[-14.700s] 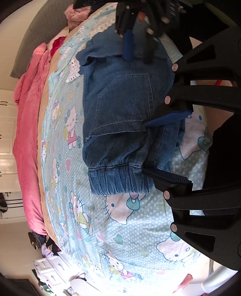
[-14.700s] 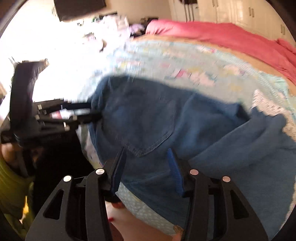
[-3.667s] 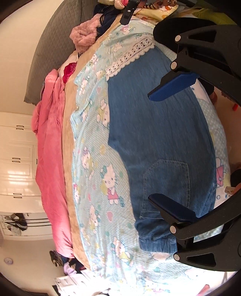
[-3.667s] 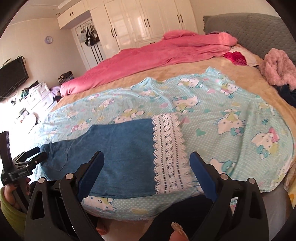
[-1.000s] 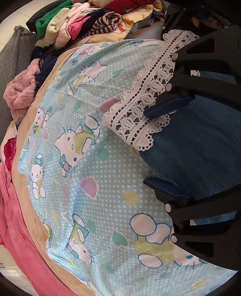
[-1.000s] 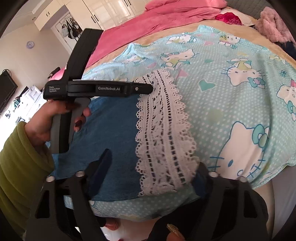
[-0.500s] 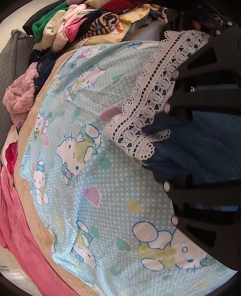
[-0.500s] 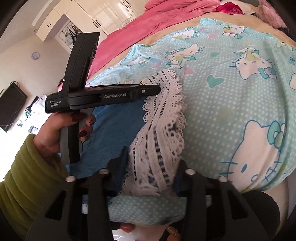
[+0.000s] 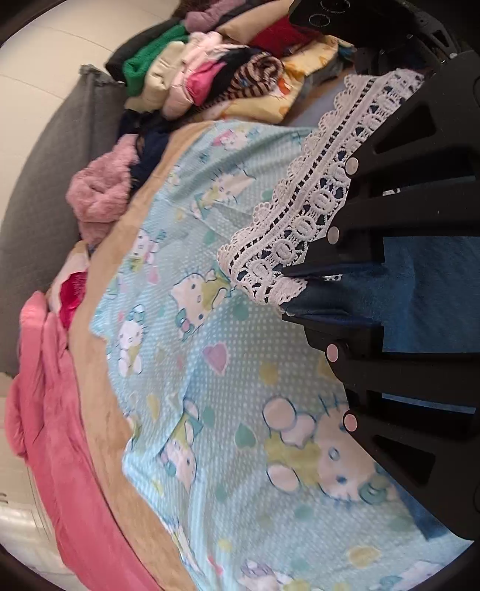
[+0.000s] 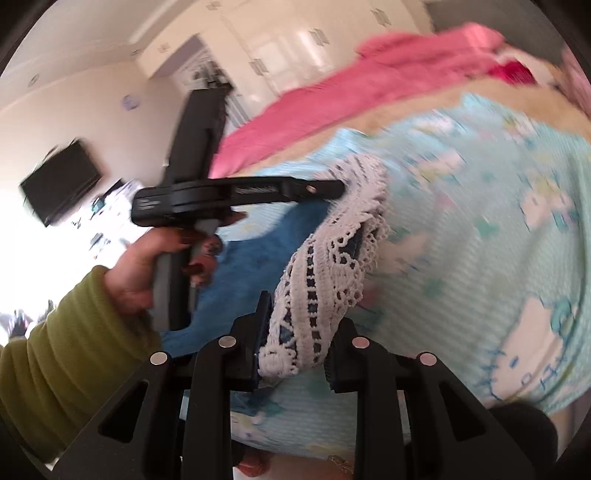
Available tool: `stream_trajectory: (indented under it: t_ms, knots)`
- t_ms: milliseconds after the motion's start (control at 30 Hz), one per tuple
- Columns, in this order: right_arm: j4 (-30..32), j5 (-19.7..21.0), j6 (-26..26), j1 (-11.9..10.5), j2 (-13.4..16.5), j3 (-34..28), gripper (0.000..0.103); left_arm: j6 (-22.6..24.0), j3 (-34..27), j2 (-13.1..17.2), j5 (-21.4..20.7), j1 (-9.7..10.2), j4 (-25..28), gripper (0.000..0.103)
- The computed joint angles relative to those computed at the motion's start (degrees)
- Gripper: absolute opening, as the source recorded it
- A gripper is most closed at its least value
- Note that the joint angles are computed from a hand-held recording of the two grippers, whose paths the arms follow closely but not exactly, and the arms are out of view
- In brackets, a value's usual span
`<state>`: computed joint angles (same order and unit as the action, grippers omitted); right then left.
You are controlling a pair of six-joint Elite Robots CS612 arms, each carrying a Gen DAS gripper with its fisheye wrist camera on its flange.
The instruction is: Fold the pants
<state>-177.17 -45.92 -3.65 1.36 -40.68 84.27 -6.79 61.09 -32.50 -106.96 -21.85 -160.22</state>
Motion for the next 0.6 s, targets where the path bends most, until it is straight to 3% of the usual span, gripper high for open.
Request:
stream_trajectory:
  t_ms: [167, 333, 400, 467, 533, 600]
  knots:
    - [2.82, 0.45, -6.84, 2.03, -1.34, -0.54, 0.024, -3.72, 6.50, -3.04, -0.58, 1.35, -8.37, 0.011]
    - [10.03, -4.18, -17.89, 6.07, -1.57, -2.61, 0.024, -8.68, 12.25, -5.51, 0.95, 3.11, -13.46, 0.011]
    - [12.22, -5.77, -22.16, 7.54, -1.42, -3.22, 0.024, -13.29, 15.52, -6.69, 2.45, 3.88, -16.29, 0.014]
    - [13.02, -10.43, -26.60, 9.36, -1.24, -3.48, 0.024, -18.54, 18.85, -8.06, 5.41, 4.31, -18.05, 0.021]
    - [12.64, -15.62, -31.96, 11.40, -0.88, -3.22, 0.024, -24.32, 23.06, -9.25, 6.78, 5.07, -23.22, 0.023]
    - [11.87, -17.71, -34.29, 12.51, -0.72, -2.50, 0.026, -28.61, 26.11, -10.45, 9.97, 5.46, -24.75, 0.024]
